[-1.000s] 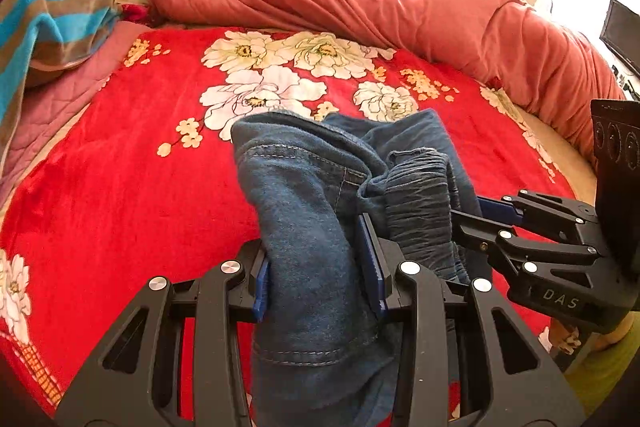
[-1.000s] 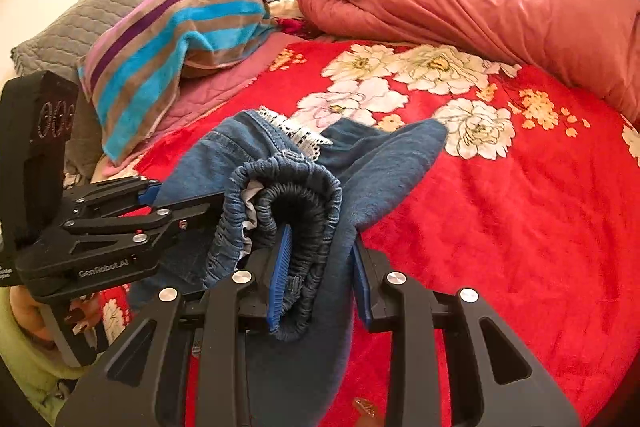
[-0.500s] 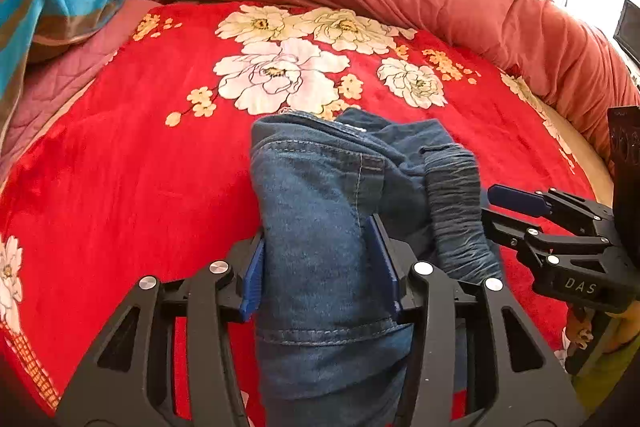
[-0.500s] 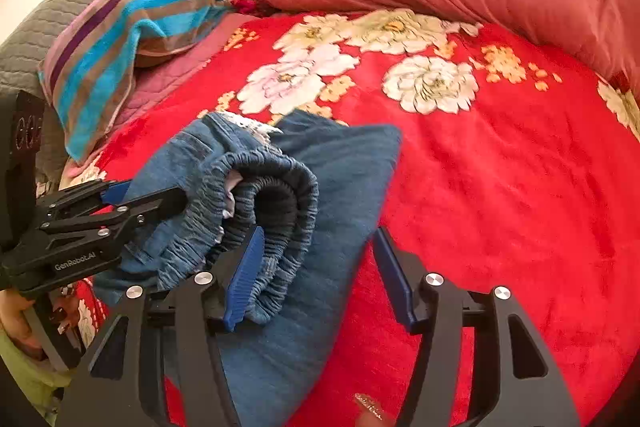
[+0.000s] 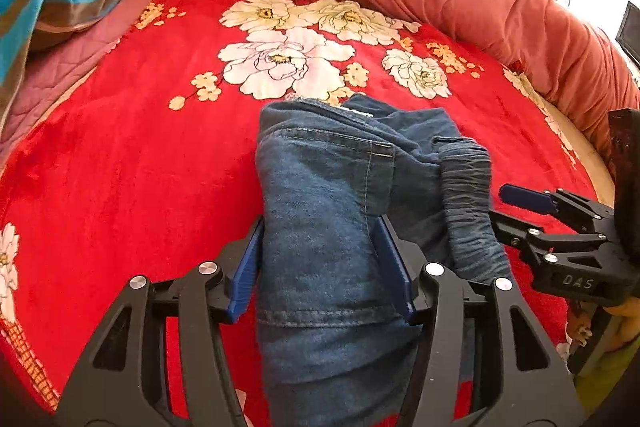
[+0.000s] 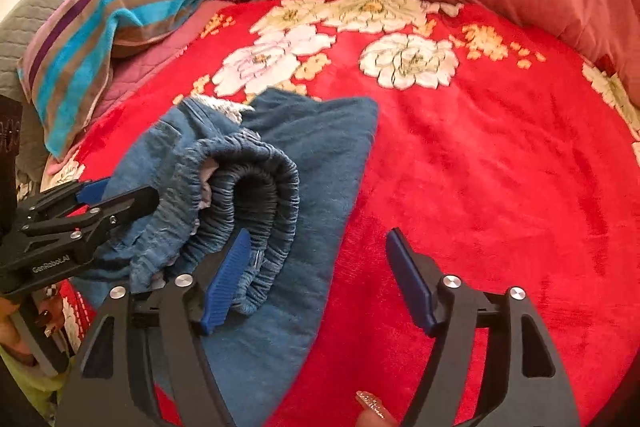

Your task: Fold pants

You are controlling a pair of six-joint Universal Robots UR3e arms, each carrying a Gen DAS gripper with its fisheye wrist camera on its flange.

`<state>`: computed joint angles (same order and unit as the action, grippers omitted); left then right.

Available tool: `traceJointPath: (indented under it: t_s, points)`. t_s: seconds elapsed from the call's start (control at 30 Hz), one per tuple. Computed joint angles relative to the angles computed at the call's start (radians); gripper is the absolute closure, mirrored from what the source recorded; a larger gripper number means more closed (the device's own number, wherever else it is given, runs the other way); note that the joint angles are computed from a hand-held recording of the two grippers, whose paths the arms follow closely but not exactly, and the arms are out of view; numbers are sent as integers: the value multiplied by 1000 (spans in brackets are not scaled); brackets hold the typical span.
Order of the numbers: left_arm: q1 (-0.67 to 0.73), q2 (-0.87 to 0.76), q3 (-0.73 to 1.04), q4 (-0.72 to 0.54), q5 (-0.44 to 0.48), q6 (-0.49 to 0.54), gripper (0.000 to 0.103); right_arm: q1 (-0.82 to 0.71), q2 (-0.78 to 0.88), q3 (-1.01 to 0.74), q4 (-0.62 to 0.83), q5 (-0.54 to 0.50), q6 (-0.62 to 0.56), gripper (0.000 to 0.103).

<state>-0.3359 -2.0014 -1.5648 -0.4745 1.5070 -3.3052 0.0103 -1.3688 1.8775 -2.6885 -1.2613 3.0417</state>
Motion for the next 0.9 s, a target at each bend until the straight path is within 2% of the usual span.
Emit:
traceJointPath:
  t_s: [0.2,0.27,0.33,0.53,0.9]
  points:
    - [-2,84,-65,24,3,2,46,-14,-147,100,-56,20,11,12]
    - [-9,124,-94,35,17,6,35,-21,-191,124,-55,29,7,12]
    - [-16,159,-119,46,28,10,30,-22,-249,156,-56,24,4,6]
    - [-54,261,-182,66,85,10,10,-23,-382,224,-55,20,10,5]
    - [-82,426,-297,71,120,-4,10,-50,-598,329,-11,37,19,5]
